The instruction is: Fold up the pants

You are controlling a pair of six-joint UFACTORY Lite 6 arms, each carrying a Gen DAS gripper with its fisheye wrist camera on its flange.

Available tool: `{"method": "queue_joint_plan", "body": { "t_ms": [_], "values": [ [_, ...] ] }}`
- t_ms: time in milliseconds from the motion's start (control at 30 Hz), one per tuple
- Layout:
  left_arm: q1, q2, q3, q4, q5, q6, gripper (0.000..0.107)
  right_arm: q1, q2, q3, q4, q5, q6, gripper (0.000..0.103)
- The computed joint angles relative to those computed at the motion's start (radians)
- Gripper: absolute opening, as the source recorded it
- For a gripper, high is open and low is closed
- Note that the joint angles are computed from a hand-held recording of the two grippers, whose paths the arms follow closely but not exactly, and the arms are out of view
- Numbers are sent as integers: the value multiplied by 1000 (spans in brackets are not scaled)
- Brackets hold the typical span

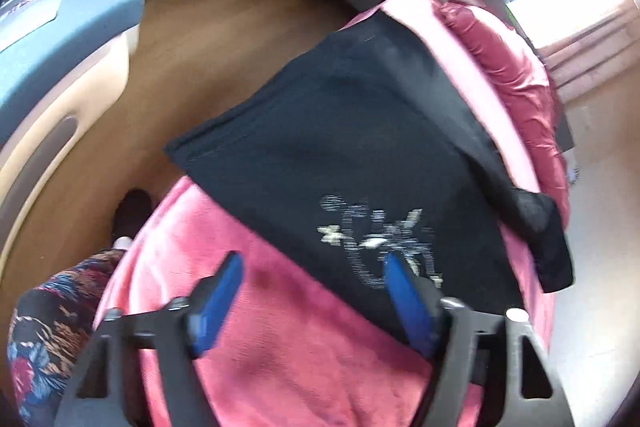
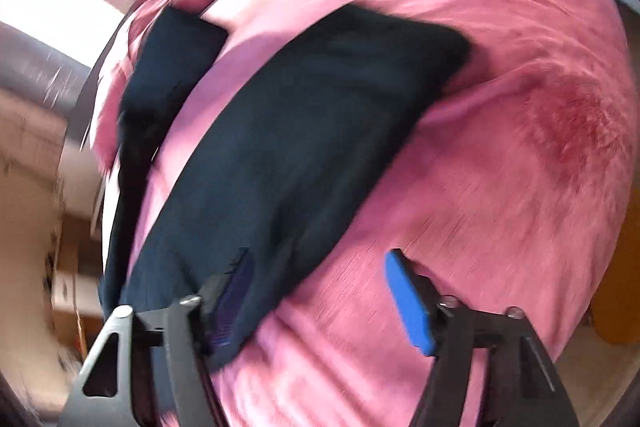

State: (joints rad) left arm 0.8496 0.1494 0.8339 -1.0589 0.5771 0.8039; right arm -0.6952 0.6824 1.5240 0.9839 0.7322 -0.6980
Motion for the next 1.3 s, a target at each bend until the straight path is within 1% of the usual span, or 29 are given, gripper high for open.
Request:
{"method": "queue_joint_plan", "body": {
  "t_ms": [67,100,133,167,233,267,300,367,400,433,467,500,567,633,700,800,1033,1300],
  "values": [
    [22,41,10,-38,37,45,61,-7,102,150,-16,32,77,55],
    [37,60,16,-63,63,65,60,-6,140,206,-27,37,106,51],
    [40,70,21,-71,67,68,60,-3,162,239,-37,38,126,46],
    [37,78,24,-82,60,76,60,5,194,291,-60,36,159,43],
    [34,125,72,-74,74,57,59,19,220,329,-88,26,187,34],
    [36,139,82,-80,74,58,57,27,235,355,-105,25,203,32],
    [35,150,93,-89,72,64,56,34,267,412,-134,33,233,27],
    [24,162,114,-82,65,44,47,47,324,515,-185,55,287,23],
    [18,174,127,-85,62,39,46,49,365,583,-216,70,314,20],
    [14,184,136,-86,58,34,43,53,387,629,-246,83,338,16],
    [14,192,148,-79,59,21,35,57,394,648,-267,80,348,15],
    [10,205,163,-71,55,11,31,50,374,625,-282,85,340,13],
    [-2,205,176,-78,33,25,13,54,348,601,-302,71,331,10],
    [4,178,165,-76,32,55,9,54,316,573,-317,60,318,9],
    [3,127,144,-50,23,74,7,51,292,559,-327,52,307,8],
    [16,66,120,-15,39,84,7,48,258,553,-338,47,299,8],
    [96,-95,49,54,140,83,7,12,167,487,-355,31,257,8],
    [176,-235,-88,188,201,96,7,-69,99,321,-373,0,187,8]
  ]
}}
